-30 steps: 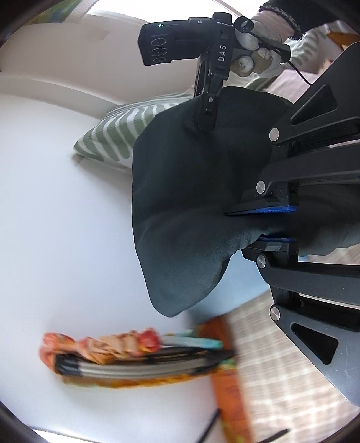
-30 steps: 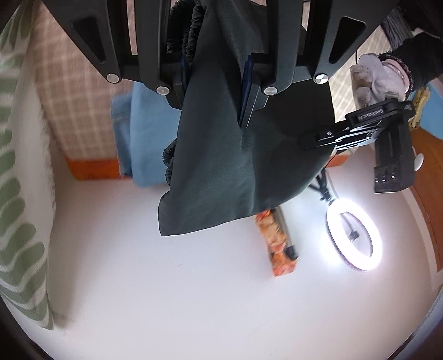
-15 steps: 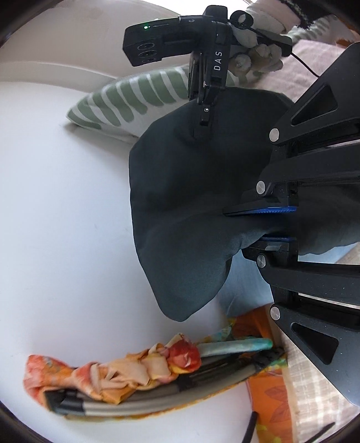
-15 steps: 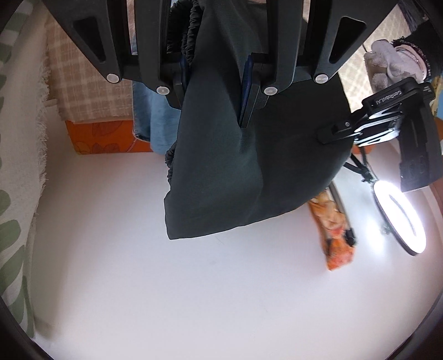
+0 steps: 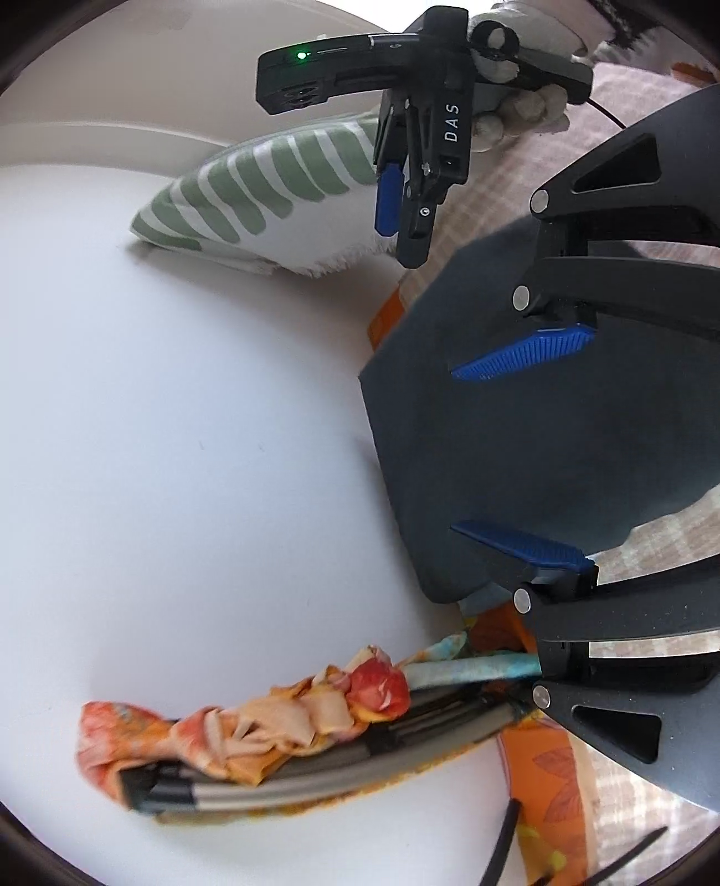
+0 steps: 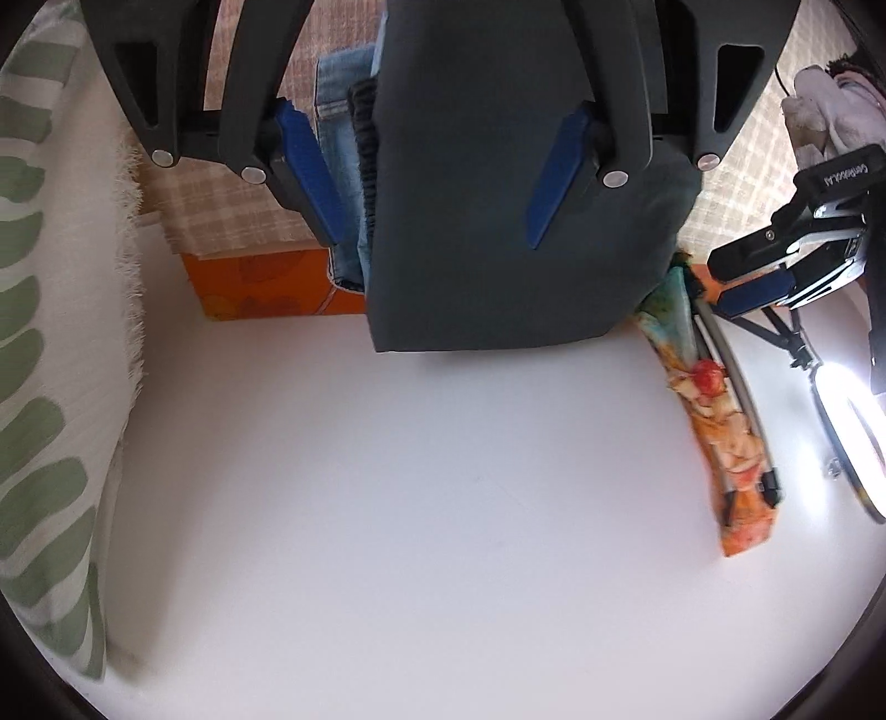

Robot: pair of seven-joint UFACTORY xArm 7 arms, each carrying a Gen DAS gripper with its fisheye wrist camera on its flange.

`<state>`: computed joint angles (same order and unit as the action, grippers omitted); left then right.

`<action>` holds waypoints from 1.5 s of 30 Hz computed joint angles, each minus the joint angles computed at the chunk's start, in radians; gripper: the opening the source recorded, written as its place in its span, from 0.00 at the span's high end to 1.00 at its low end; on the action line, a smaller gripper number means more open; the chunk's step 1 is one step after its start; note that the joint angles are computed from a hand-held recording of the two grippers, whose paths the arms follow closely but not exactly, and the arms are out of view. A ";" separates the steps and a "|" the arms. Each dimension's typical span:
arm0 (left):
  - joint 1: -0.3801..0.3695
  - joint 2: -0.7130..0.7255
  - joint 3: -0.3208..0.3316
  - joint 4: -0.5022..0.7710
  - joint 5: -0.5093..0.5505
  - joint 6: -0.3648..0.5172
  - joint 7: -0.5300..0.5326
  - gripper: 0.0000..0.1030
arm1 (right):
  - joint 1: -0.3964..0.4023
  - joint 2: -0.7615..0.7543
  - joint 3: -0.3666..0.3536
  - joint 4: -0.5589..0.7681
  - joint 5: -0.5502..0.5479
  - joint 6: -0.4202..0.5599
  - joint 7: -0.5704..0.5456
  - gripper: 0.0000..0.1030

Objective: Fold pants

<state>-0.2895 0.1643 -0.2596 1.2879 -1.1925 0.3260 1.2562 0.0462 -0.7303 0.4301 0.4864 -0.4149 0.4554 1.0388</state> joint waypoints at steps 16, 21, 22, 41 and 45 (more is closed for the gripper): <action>-0.115 -0.478 0.165 -0.390 -0.125 0.053 0.068 0.23 | 0.143 -0.166 0.219 0.182 0.042 0.416 0.174 0.11; -0.156 -0.605 0.214 -0.501 -0.110 0.044 0.062 0.22 | 0.158 -0.180 0.320 0.255 0.039 0.524 0.254 0.00; -0.162 -0.638 0.225 -0.530 -0.100 0.049 0.061 0.22 | 0.156 -0.182 0.346 0.272 0.041 0.551 0.273 0.00; -0.313 -0.950 0.382 -0.857 0.104 -0.085 0.002 0.12 | 0.011 -0.159 0.690 0.452 0.132 0.750 0.429 0.00; -0.338 -0.956 0.434 -0.874 0.162 -0.081 -0.039 0.12 | -0.016 -0.173 0.707 0.460 0.155 0.748 0.412 0.00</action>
